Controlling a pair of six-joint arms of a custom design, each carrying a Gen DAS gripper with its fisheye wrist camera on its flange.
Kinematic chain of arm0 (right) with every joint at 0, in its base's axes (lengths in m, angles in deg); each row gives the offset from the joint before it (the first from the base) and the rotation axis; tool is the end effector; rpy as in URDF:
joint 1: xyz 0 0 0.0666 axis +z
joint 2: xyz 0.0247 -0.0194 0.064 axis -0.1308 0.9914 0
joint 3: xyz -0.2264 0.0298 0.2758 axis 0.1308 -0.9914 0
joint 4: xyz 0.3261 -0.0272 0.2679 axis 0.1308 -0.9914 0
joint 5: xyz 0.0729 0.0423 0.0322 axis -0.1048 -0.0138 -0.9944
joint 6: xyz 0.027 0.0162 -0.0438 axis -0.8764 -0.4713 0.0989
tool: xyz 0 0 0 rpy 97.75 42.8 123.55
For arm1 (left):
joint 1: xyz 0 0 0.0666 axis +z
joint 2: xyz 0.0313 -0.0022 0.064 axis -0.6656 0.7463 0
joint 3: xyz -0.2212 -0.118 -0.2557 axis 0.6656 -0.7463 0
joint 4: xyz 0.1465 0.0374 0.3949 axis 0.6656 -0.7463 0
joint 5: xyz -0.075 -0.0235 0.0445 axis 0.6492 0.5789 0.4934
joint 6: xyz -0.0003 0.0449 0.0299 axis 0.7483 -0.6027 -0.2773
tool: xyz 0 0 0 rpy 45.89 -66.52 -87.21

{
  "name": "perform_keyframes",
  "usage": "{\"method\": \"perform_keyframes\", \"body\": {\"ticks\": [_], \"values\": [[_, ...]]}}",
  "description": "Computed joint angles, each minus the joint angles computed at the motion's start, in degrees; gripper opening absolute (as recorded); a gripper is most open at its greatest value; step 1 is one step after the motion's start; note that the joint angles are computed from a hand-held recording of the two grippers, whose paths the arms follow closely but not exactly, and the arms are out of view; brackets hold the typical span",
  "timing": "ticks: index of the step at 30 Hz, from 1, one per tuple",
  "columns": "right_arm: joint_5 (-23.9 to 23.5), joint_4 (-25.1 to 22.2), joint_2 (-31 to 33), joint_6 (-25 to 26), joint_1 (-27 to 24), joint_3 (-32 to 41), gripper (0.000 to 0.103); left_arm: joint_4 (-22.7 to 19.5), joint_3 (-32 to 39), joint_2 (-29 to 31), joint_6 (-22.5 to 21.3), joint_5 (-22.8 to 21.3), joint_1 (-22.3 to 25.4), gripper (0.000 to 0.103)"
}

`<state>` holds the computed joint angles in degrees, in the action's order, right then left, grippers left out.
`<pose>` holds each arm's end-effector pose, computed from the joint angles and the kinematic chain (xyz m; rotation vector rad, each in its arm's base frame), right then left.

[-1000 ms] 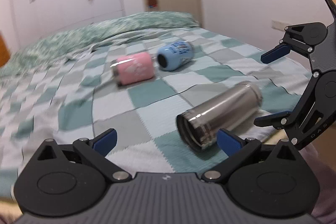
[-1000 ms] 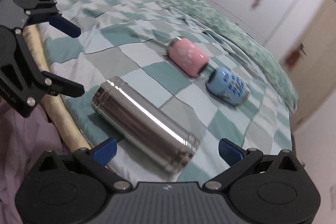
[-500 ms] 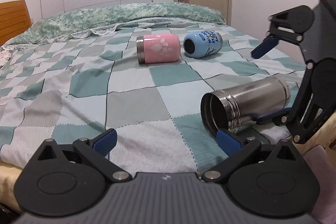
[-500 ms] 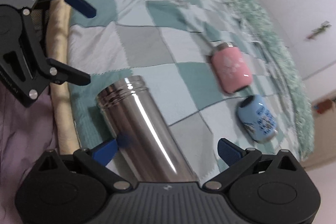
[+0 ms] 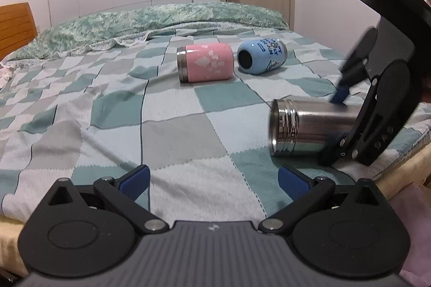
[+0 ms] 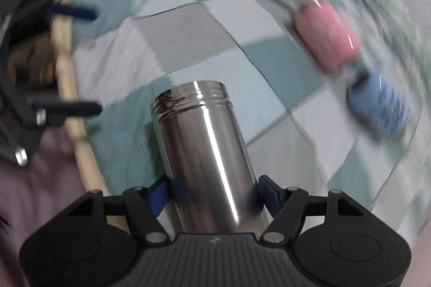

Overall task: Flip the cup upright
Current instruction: 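Lift the silver tumbler with the right tool and rotate it open end up, then lower the upright silver tumbler onto the quilt with the right tool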

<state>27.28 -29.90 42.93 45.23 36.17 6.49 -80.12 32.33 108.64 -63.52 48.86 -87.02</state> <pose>0.3630 0.3402 0.4040 -1.0336 2.6174 0.0088 0.2614 -0.2455 0.3419 0.3939 2.1256 -0.1483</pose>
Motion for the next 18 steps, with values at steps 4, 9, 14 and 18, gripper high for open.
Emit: {"method": "perform_keyframes", "body": {"ticks": [4, 9, 14, 18], "values": [[-4.1, -0.9, -2.2, -17.7, -2.9, -1.8, 0.068, 1.5, -0.2, -0.6, -1.7, 2.1, 0.9, 0.103], [-11.2, 2.6, -8.8, -40.8, -6.7, -9.3, 0.067, 2.8, 0.0, -0.1, -3.5, 4.6, 1.4, 0.103], [-9.6, 6.4, -13.4, -53.0, -5.3, -14.2, 0.067, 3.6, 0.8, 1.3, -4.0, 6.4, 2.0, 0.103], [-7.1, 4.4, -11.0, -51.5, -3.4, -11.9, 0.067, 3.9, 1.2, 1.6, -4.3, 6.8, 2.5, 0.103]]}}
